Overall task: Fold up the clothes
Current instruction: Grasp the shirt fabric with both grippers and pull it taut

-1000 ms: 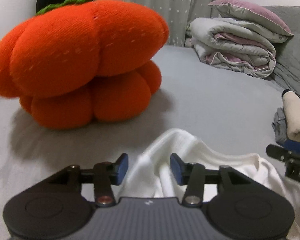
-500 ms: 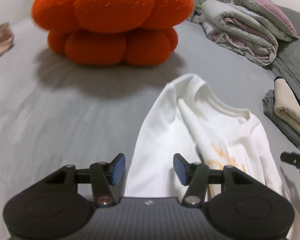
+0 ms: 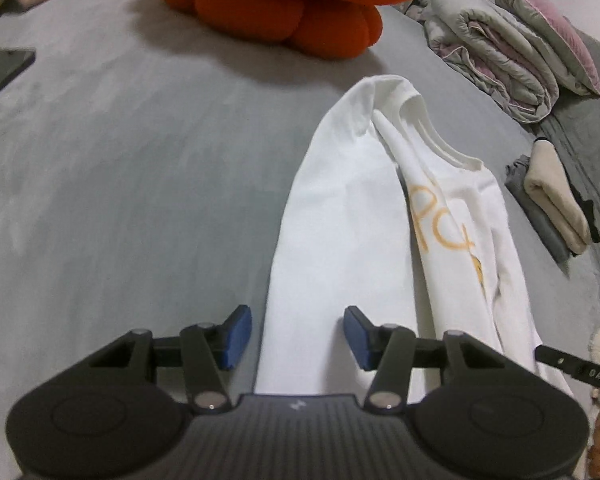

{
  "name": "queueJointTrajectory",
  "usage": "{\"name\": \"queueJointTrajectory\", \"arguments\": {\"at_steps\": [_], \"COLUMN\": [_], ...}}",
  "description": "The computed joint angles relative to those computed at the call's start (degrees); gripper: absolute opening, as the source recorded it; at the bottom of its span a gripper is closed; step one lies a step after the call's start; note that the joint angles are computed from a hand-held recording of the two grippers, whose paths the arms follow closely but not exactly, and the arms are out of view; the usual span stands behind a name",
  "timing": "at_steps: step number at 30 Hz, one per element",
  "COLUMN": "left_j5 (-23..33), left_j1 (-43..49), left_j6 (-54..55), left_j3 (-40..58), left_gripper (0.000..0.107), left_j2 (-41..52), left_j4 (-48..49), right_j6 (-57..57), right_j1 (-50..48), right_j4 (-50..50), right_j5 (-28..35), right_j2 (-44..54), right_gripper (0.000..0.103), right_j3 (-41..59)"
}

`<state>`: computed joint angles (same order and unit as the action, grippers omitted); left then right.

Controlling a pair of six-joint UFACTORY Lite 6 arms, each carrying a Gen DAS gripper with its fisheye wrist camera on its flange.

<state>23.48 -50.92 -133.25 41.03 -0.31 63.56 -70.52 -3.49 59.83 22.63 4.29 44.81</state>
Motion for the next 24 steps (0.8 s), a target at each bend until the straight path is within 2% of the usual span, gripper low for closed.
{"name": "queueJointTrajectory", "arguments": {"at_steps": [4, 9, 12, 15, 19, 24], "left_j5": [-0.19, -0.14, 2.13, 6.49, 12.65, 16.68], "left_j1": [-3.78, -8.34, -10.68, -12.53, -12.89, -10.32], "left_j6": [-4.92, -7.05, -4.21, -0.13, 7.68, 14.03], "left_j3": [-4.36, -8.15, -7.56, -4.45, 1.46, 4.05], "left_gripper": [0.046, 0.037, 0.013, 0.007, 0.006, 0.005], "left_j2": [-4.33, -7.81, -8.25, -6.98, -3.87, -4.71], "left_j4": [0.68, -0.09, -3.34, -6.45, -11.54, -14.28], "right_j6": [3.74, 6.02, 4.57, 4.91, 5.25, 8.98], "right_j1": [-1.0, -3.87, -5.56, -6.21, -5.94, -5.24], "right_j4": [-4.67, -8.73, -8.63, -9.19, -9.71, -13.41], "right_j5": [1.52, 4.16, 4.83, 3.66, -0.38, -6.64], "right_j2": [-4.69, -10.09, -11.83, -13.45, -16.67, -15.73], "right_gripper": [0.043, 0.017, 0.005, 0.002, 0.002, 0.002], "right_j3": [-4.57, -9.87, -11.39, -12.05, -12.19, -8.58]}}
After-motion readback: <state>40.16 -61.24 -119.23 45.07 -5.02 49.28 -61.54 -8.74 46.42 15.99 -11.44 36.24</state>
